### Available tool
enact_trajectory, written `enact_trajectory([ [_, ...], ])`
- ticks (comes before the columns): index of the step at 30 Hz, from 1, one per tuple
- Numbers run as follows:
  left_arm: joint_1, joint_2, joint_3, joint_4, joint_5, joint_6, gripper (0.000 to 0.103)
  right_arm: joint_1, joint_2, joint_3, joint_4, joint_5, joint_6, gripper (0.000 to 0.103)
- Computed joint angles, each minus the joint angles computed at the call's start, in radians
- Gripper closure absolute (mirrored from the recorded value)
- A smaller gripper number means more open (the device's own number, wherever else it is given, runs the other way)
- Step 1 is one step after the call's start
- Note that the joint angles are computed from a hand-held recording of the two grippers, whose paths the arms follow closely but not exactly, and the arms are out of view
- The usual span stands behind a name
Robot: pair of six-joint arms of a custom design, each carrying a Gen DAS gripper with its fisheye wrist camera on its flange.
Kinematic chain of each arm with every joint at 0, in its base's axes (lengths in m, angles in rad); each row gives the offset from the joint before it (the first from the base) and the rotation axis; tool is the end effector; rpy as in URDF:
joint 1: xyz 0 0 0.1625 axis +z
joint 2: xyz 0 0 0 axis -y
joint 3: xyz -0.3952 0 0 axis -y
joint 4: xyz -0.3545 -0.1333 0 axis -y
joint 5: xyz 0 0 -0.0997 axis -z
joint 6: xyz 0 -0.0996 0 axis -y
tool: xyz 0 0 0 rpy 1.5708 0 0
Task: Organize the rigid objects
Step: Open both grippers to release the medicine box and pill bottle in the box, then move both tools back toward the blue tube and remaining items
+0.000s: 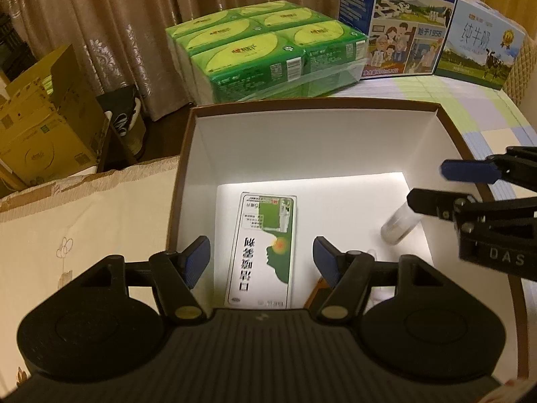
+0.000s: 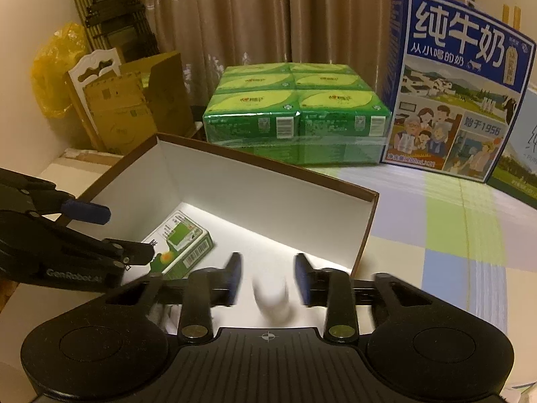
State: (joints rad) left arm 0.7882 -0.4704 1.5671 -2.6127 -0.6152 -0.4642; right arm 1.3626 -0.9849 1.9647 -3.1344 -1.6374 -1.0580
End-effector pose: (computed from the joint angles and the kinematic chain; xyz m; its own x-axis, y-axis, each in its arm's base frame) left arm -0.2783 -0.5843 -0.0366 -0.6529 0.0753 -0.7537 0.4605 0.8295 -0.3161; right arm 0.0094 -0.5682 0.1695 -0.6255 -0.5926 0.5075 -0.7594 0.6115 -0.2220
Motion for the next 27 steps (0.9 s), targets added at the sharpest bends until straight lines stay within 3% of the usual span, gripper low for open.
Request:
enact_trajectory([
  [1,-0.004,-0.007,0.011,-0.004,0.000,-0.010,0.039,-0.002,-0.004,0.008,-0.009,0.006,-0.002,0.050],
  [2,-0.009,-0.016,0.025,-0.008,0.000,-0.025,0.039,-0.006,-0.013,0.018,-0.014,0.015,-0.005,0.048],
  [27,-0.169,-0.150,0.241,0.018,0.013,-0.273,0.038,-0.062,-0.284,0.218,0.085,0.116,0.027,0.041],
])
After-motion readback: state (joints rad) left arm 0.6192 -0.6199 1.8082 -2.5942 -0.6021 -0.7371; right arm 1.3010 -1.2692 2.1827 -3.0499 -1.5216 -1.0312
